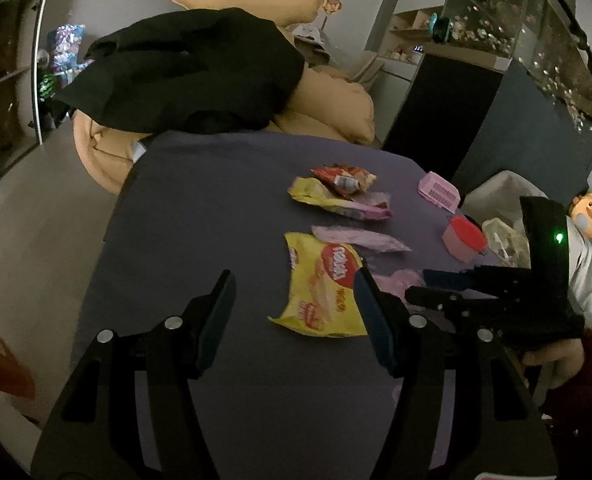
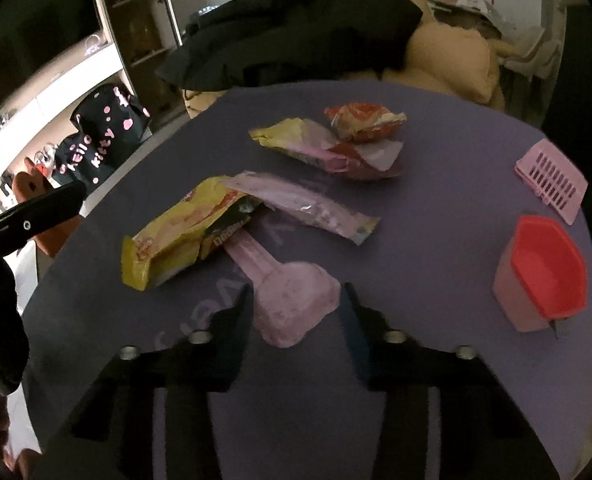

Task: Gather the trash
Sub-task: 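Grasp the pink plastic scoop with the right tool while the left tool grasps the yellow wafer bag, then carry the pink scoop and yellow wafer bag to the trash bag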

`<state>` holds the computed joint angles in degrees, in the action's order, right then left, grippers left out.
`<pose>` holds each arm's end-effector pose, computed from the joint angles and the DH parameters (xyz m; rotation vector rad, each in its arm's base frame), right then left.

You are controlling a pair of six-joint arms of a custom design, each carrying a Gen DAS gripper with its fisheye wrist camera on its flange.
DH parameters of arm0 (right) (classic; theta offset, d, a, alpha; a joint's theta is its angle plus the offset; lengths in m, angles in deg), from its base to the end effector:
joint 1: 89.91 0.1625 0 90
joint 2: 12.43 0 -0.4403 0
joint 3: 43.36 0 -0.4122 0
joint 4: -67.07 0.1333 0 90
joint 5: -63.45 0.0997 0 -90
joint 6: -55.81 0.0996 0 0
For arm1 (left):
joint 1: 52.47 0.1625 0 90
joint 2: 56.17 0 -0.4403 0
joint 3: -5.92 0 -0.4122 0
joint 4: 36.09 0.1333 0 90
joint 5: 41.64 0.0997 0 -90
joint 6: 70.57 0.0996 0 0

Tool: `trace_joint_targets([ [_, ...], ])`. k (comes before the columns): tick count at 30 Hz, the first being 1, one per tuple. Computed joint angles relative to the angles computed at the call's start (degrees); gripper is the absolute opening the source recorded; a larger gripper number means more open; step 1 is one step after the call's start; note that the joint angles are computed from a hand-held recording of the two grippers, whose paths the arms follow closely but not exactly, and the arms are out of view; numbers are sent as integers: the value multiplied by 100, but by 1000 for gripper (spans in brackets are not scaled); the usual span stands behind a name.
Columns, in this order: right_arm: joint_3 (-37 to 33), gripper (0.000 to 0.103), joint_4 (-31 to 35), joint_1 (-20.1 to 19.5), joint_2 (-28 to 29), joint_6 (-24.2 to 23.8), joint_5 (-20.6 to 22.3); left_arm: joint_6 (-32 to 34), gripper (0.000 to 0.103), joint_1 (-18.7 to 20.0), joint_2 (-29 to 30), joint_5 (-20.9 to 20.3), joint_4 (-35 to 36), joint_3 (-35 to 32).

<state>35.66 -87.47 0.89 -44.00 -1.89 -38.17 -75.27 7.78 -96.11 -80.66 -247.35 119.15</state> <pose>0.1241 -0.7762 0.0254 1.3371 -2.4755 0.2353 -0.0996 -0.5989 0.0824 0.0218 2.2755 -1.2603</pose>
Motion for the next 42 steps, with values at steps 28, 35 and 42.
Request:
trace_joint_targets([
  [28,409,37,-703,-827,-1263,634,1119,-1498,16,210,294,234,2512,-932],
  [35,368,37,-760,-800,-1467,435,1558,-838,15,-171,387,533,1998,-1093],
  [42,252,37,-824,-780,-1646,186,1941,202,15,-699,715,920,1330,-1733],
])
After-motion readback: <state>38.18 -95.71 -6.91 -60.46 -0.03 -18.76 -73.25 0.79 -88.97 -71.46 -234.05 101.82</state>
